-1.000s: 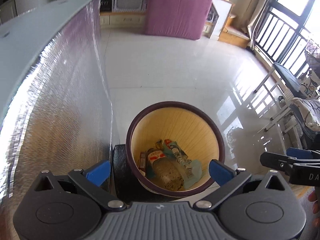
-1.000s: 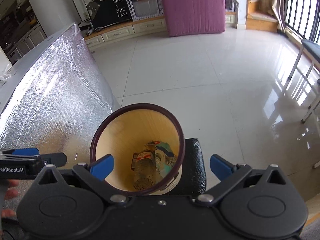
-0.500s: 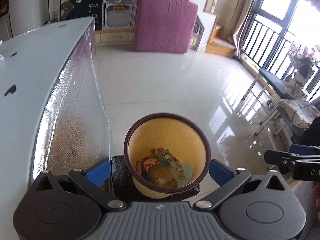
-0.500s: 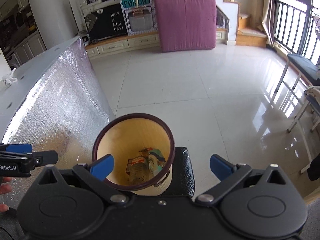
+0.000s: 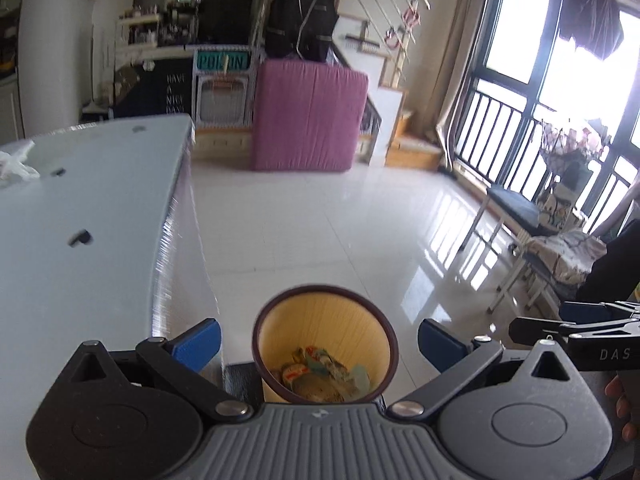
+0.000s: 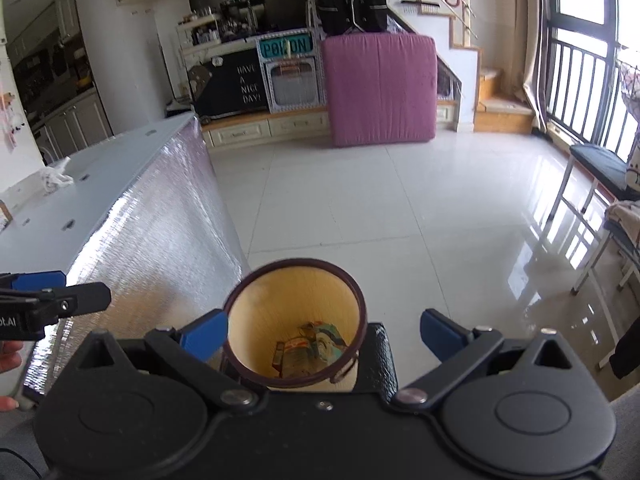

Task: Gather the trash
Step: 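Raise both open tools above the wastebasket and turn toward the table, then grasp the cardboard box with the left tool while the right tool grasps the white bag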

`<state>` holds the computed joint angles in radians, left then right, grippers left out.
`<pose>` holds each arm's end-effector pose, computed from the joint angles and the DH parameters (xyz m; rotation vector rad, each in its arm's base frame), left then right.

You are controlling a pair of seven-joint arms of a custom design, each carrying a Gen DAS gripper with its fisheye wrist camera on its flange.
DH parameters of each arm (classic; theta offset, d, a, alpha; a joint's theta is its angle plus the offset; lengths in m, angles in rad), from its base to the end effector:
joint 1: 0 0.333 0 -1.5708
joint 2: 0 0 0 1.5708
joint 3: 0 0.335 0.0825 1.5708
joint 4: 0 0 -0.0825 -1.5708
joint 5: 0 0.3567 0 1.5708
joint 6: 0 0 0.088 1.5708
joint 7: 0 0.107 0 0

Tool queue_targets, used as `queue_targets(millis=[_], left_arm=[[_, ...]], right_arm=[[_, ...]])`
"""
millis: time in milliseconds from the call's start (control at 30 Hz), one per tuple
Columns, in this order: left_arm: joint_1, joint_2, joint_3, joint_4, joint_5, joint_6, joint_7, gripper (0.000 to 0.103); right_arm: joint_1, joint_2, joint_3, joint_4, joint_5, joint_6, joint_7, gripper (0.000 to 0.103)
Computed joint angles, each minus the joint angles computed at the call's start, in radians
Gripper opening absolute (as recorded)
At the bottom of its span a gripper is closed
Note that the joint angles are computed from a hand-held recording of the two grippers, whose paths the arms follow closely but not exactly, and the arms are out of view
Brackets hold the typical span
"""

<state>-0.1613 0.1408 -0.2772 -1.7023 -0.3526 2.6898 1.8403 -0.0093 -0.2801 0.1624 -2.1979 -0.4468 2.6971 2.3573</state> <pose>0.5814 -0.2457 0.6324 -1.3930 2.1926 -1.1728 0.4786 0.0981 0.6140 -1.4520 1.9548 -0.7718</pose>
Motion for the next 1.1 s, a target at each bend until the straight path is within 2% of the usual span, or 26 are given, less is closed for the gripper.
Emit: queue_targets(millis=[167, 367, 533, 800, 967, 1100], left_arm=[[0.027, -0.067, 0.014, -0.065, -0.097, 0.052, 0.067, 0.103], [0.036, -0.132, 0.072, -0.122, -0.164, 0.111, 0.118, 0.103], [0.051, -0.172, 0.125, -0.158, -0.182, 0.152, 0.14, 0.103], [0.097, -0.187, 0.203, -0.171, -0.226, 0.203, 0.22, 0.103], [0.157, -0.148, 0.229, -0.124, -0.235, 0.207, 0.281, 0.103], [0.233, -0.073, 0.222, -0.039, -0.231, 0.202, 0.334, 0.103]], right_arm=[[-0.01, -0.007, 0.047, 0.027, -0.08, 0.018, 0.061, 0.103], [0.011, 0.044, 0.079, 0.096, -0.161, 0.065, 0.125, 0.103], [0.071, 0.124, 0.082, 0.188, -0.233, 0.098, 0.184, 0.103], [0.203, 0.303, 0.046, 0.413, -0.311, 0.094, 0.212, 0.103], [0.287, 0.44, 0.015, 0.591, -0.281, 0.077, 0.141, 0.103], [0.333, 0.573, 0.01, 0.777, -0.199, 0.056, -0.003, 0.103]])
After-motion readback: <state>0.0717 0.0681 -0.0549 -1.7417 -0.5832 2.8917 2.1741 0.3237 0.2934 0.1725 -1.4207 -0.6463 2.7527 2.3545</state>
